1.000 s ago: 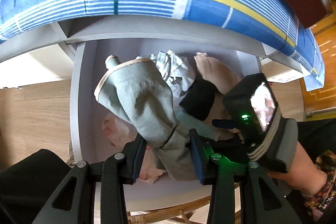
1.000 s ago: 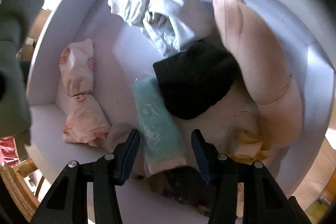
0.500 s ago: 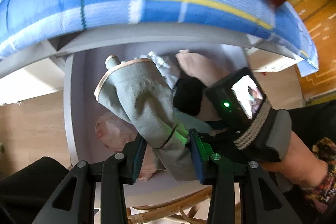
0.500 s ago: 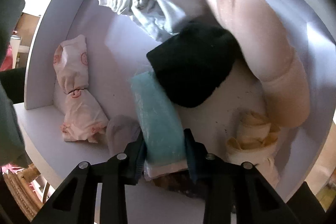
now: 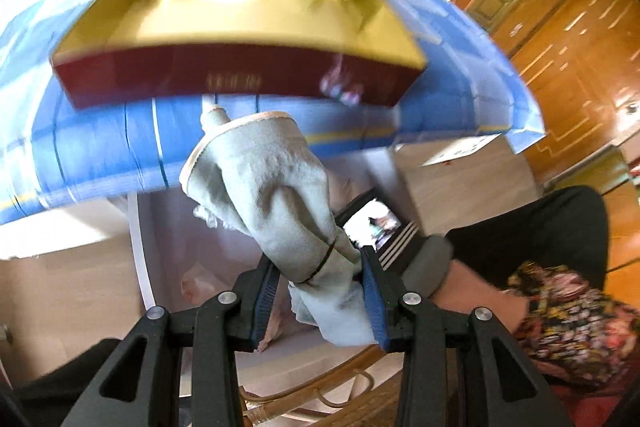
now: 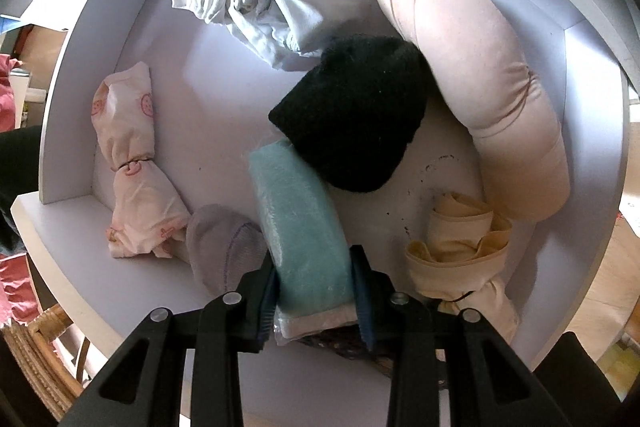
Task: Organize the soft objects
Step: 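Drop the grey-green cloth in the tray with the left tool while the right tool grasps the mint towel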
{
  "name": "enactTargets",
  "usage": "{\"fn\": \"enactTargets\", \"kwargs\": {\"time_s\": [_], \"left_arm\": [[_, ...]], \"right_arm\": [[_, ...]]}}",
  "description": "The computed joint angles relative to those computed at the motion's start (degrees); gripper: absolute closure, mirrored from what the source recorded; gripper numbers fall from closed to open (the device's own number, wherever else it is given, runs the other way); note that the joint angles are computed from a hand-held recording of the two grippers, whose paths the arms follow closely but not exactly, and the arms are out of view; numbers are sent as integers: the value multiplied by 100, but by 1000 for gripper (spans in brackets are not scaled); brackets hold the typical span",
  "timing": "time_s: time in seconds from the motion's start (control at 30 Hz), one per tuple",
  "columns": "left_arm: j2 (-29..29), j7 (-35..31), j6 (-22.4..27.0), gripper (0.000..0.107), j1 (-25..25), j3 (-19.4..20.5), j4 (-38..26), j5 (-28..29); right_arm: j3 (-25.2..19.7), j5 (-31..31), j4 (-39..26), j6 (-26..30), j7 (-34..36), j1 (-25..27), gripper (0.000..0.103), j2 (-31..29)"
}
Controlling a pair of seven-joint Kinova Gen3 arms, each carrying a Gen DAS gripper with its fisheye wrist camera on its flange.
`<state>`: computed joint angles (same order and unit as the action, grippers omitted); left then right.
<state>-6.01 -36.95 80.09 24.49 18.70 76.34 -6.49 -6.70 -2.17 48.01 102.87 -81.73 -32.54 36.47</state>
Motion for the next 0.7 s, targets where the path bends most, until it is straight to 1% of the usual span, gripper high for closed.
{"fn": "enactTargets", "kwargs": {"time_s": [0.03, 0.23, 0.33, 0.43, 0.53, 0.6, 0.7], "left_arm": [[0, -48, 44, 67, -3, -19, -94, -12], [294, -520, 534, 67, -79, -115, -1241, -261], [584, -919, 985, 66, -153, -304, -1873, -436], [877, -1236, 1251, 66, -285, -604, -2300, -374], [1114, -1480, 1377, 66, -387, -837, -2469, -389], [1304, -1625, 1454, 66, -533, -1013, -2625, -266], [1533, -1744, 1578, 66, -599, -1160, -2765, -280]], "right_arm": [[3, 11, 0, 3, 2, -7, 70, -2], [2, 9, 88, -135, -223, -141, 70, 58], [-11, -7, 137, -167, -231, -111, 70, 51], [-17, -55, 50, -98, -216, -39, 70, 86], [-8, -140, -146, 63, -233, 51, 70, 184], [-4, -186, -201, 107, -236, 103, 70, 231], [-5, -247, -212, 113, -250, 158, 70, 274]]}}
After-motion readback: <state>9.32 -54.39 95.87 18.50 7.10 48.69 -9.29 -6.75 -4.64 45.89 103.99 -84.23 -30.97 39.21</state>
